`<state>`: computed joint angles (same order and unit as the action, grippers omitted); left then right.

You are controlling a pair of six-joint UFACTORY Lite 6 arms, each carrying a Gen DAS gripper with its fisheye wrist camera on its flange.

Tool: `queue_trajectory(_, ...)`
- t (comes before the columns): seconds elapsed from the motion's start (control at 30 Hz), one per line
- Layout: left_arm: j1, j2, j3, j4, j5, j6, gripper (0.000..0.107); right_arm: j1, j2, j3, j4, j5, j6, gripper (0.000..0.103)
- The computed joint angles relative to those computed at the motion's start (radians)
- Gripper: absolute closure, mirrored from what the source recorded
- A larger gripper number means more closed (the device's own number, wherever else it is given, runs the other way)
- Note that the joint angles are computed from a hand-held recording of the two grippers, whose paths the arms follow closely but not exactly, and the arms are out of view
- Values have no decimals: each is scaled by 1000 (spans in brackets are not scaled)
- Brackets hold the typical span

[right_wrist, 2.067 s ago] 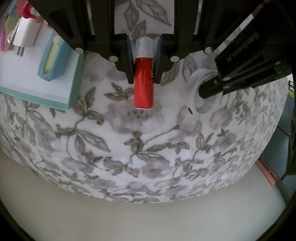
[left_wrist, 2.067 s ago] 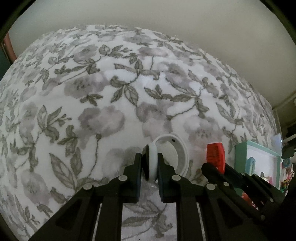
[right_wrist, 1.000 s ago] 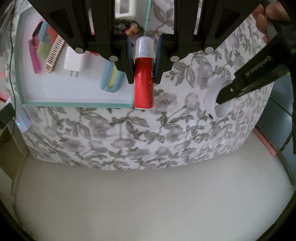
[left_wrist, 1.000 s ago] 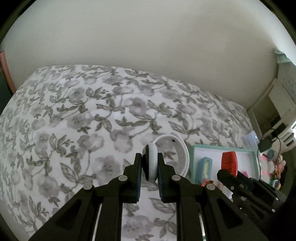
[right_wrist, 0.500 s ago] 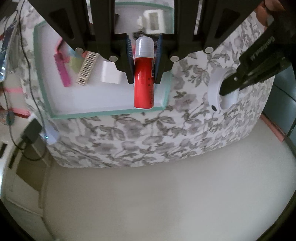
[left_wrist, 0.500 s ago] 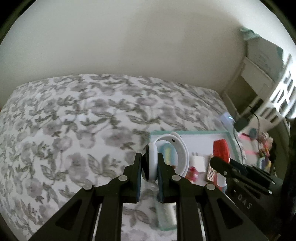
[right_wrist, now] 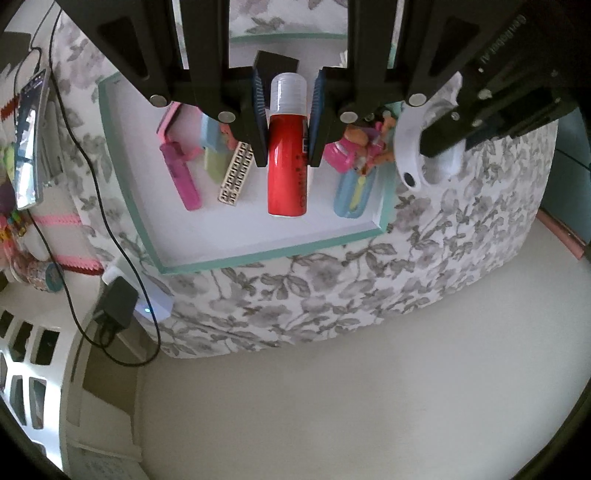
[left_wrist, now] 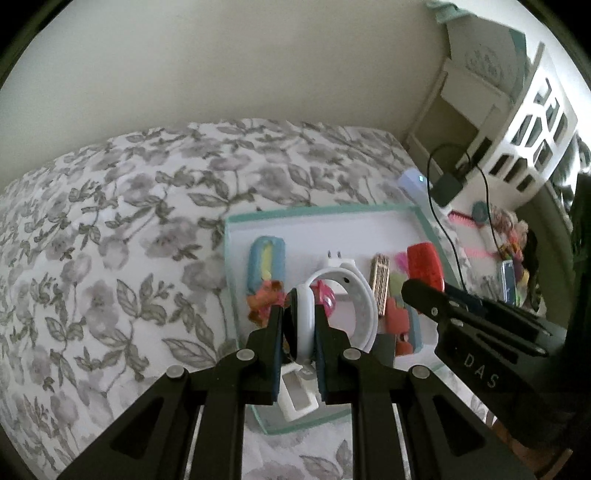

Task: Organize rigid objects
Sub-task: 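Carry the red tube and white band into the tray and open both tools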

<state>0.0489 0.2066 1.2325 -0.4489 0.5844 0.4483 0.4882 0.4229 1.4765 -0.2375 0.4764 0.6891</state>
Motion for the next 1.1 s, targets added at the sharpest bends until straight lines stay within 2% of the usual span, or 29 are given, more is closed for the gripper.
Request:
queue_trajectory(0.53,-139,104,-12,188,-54,-153,91,-40,84,13,127,18,-123,80)
queue_trajectory(1.1,-154,169,-2,201,-89,-163,90,-55,217,81,217,49,-210,80)
